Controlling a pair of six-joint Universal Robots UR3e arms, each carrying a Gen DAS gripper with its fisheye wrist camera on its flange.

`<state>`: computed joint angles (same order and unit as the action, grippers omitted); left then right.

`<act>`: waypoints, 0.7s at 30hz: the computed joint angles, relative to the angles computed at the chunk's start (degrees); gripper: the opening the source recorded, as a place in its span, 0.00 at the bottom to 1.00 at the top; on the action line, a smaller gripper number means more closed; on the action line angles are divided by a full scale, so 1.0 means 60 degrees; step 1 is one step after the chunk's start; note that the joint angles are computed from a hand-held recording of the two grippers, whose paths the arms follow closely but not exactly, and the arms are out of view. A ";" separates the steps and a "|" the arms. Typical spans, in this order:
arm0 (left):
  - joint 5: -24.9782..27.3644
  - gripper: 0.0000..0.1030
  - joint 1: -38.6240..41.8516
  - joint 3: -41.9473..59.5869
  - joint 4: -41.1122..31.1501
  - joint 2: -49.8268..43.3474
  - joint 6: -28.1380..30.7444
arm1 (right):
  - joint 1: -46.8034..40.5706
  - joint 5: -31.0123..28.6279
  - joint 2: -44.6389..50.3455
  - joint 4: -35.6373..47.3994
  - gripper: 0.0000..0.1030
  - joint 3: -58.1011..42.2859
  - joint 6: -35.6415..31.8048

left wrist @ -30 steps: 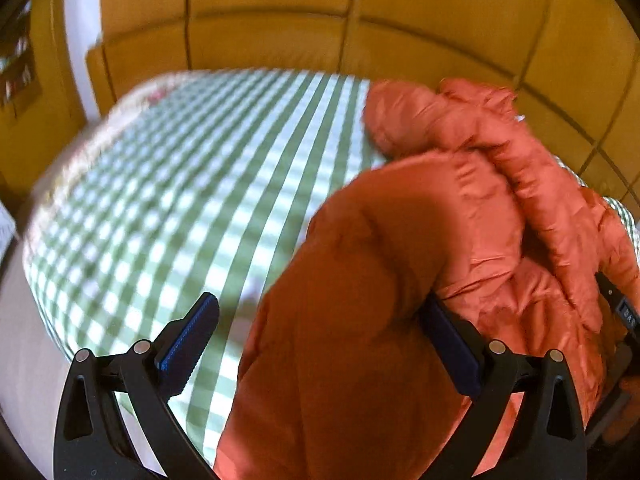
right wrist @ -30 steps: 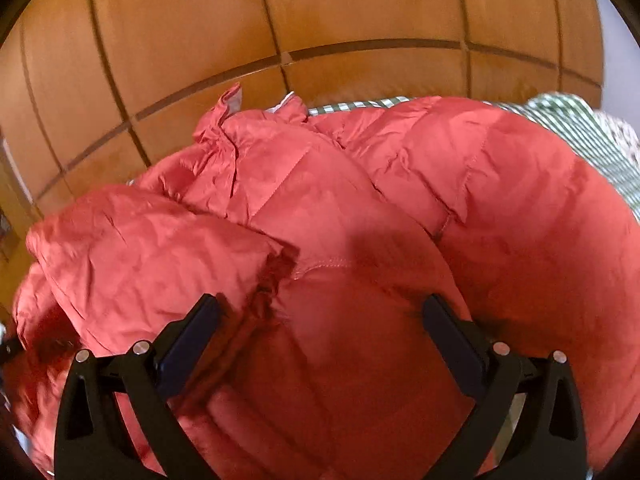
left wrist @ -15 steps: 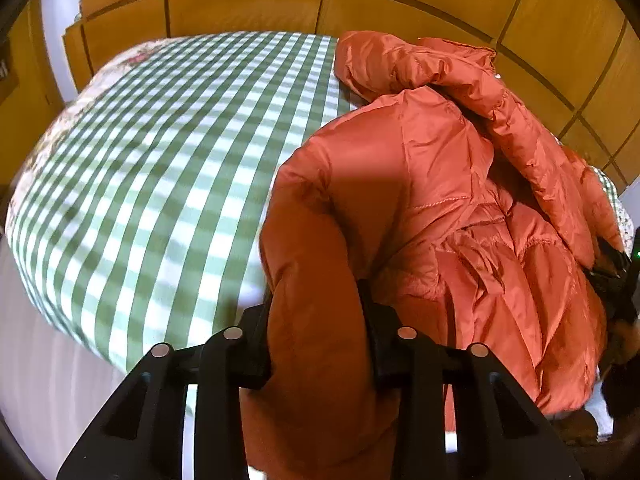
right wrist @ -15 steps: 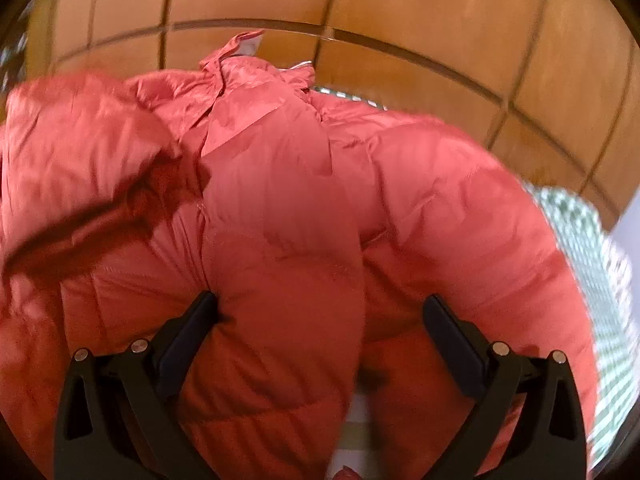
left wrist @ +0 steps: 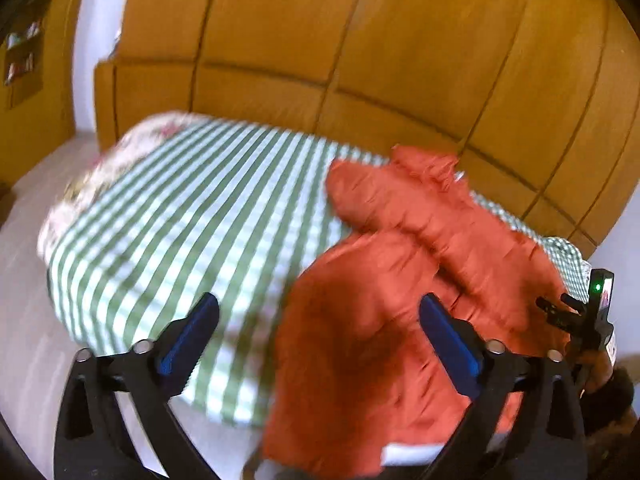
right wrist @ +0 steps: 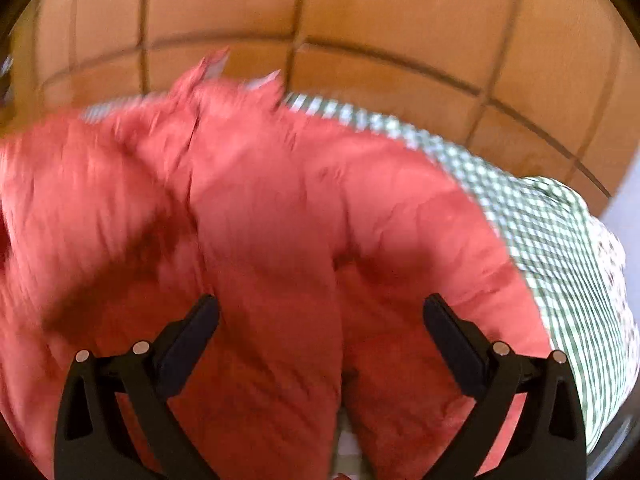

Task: Fold small clothes

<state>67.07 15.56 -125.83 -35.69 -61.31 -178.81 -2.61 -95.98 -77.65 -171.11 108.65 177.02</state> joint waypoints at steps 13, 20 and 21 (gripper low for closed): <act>-0.0344 0.96 -0.4757 0.7474 -0.0672 -0.8936 -0.0994 | 0.0871 -0.0387 0.2008 0.0183 0.98 -0.1507 0.3262; -0.3183 0.10 -0.3544 0.7883 0.0352 -1.0508 -0.3380 | 0.0627 0.0024 0.1943 -0.0635 0.98 -0.0937 0.3379; -0.3493 0.09 -0.3344 0.7630 0.0701 -1.0324 -0.3637 | 0.0594 0.0082 0.1919 -0.0675 0.98 -0.0883 0.3413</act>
<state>46.11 -4.51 -80.05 -31.48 -123.26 -200.63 0.95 -95.48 -66.13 -175.16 103.36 197.50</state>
